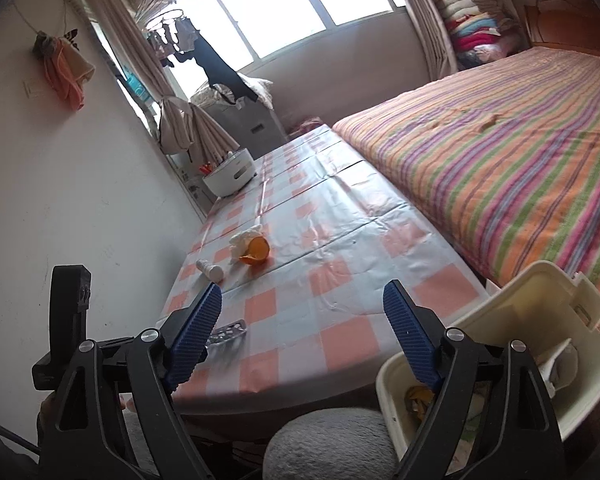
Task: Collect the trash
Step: 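Move both tools from the bin back over the table, then move the right tool to the orange peel and close on it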
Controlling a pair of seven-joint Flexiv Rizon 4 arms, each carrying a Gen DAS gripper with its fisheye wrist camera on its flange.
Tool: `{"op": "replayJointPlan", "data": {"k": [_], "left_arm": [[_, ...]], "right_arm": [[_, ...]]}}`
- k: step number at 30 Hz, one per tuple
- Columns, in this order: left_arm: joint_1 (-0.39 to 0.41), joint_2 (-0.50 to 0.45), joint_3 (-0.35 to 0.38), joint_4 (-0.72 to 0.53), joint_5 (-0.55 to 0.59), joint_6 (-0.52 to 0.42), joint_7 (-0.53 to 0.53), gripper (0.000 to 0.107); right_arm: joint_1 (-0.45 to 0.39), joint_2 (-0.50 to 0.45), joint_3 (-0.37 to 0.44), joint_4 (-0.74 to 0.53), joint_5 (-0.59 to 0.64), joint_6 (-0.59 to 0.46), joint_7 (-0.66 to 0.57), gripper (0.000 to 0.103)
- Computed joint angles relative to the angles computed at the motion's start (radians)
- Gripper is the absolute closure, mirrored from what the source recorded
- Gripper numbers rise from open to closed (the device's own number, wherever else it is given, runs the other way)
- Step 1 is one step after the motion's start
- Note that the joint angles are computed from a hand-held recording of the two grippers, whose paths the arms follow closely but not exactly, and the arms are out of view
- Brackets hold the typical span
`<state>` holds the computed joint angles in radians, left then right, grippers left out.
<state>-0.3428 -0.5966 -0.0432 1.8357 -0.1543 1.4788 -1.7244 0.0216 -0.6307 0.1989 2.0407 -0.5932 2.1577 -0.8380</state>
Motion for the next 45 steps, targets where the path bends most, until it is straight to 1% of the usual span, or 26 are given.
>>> {"op": "replayJointPlan", "data": {"k": [1,3,7,10,11,13,14,15,18,19,21,23,24,27,29,30,31,32,37,41,43,45], "left_arm": [[0.013,0.006,-0.005,0.017,-0.005,0.014,-0.003,0.031],[0.037,0.018,-0.012,0.048,-0.016,0.036,-0.006,0.031],[0.08,0.038,-0.023,0.105,-0.041,0.081,-0.019,0.031],[0.117,0.048,-0.036,0.143,-0.063,0.116,-0.031,0.031],[0.128,0.051,-0.04,0.154,-0.07,0.127,-0.035,0.031],[0.157,0.056,-0.056,0.179,-0.082,0.156,-0.041,0.031],[0.171,0.058,-0.064,0.19,-0.087,0.169,-0.045,0.031],[0.186,0.06,-0.074,0.199,-0.092,0.178,-0.048,0.031],[0.223,0.062,-0.095,0.219,-0.101,0.201,-0.055,0.031],[0.228,0.062,-0.094,0.223,-0.104,0.206,-0.059,0.031],[0.249,0.063,-0.105,0.232,-0.105,0.213,-0.062,0.031],[0.275,0.062,-0.124,0.24,-0.106,0.222,-0.064,0.031],[0.287,0.06,-0.133,0.241,-0.105,0.223,-0.063,0.031],[0.303,0.054,-0.138,0.239,-0.103,0.218,-0.061,0.031],[0.31,0.048,-0.141,0.234,-0.104,0.213,-0.06,0.031],[0.318,0.044,-0.148,0.232,-0.104,0.213,-0.058,0.031],[0.327,0.041,-0.155,0.232,-0.104,0.215,-0.057,0.031],[0.332,0.036,-0.157,0.228,-0.105,0.212,-0.056,0.031],[0.343,0.021,-0.161,0.207,-0.108,0.196,-0.045,0.031],[0.35,0.01,-0.165,0.195,-0.112,0.187,-0.035,0.031],[0.358,0.004,-0.171,0.191,-0.116,0.185,-0.031,0.031],[0.364,-0.001,-0.177,0.188,-0.119,0.182,-0.027,0.031]], "right_arm": [[0.0,-0.004,0.005,-0.009,-0.01,-0.006,0.003,0.021],[-0.016,-0.027,0.038,-0.057,-0.079,-0.04,0.028,0.021],[-0.03,-0.07,0.084,-0.134,-0.173,-0.086,0.062,0.02],[-0.071,-0.13,0.154,-0.215,-0.281,-0.143,0.107,0.019],[-0.098,-0.171,0.2,-0.259,-0.337,-0.172,0.131,0.019],[-0.122,-0.211,0.251,-0.305,-0.382,-0.218,0.145,0.019],[-0.14,-0.246,0.294,-0.34,-0.411,-0.253,0.144,0.019],[-0.155,-0.281,0.341,-0.381,-0.435,-0.299,0.132,0.019],[-0.17,-0.364,0.448,-0.47,-0.455,-0.416,0.066,0.019],[-0.171,-0.378,0.468,-0.484,-0.448,-0.437,0.046,0.019],[-0.174,-0.458,0.565,-0.563,-0.437,-0.534,-0.031,0.019],[-0.159,-0.506,0.612,-0.629,-0.406,-0.598,-0.082,0.019],[-0.152,-0.517,0.622,-0.648,-0.392,-0.613,-0.101,0.019],[-0.11,-0.578,0.66,-0.763,-0.346,-0.703,-0.178,0.019],[-0.082,-0.596,0.656,-0.815,-0.319,-0.738,-0.205,0.019],[-0.068,-0.621,0.675,-0.856,-0.302,-0.773,-0.238,0.019],[-0.059,-0.626,0.676,-0.871,-0.288,-0.785,-0.251,0.019],[-0.033,-0.638,0.659,-0.909,-0.279,-0.804,-0.258,0.019],[0.032,-0.674,0.632,-1.016,-0.217,-0.859,-0.308,0.02],[0.082,-0.696,0.6,-1.089,-0.175,-0.887,-0.339,0.026],[0.105,-0.703,0.577,-1.116,-0.158,-0.897,-0.354,0.028],[0.121,-0.712,0.571,-1.143,-0.135,-0.919,-0.378,0.028]]}}
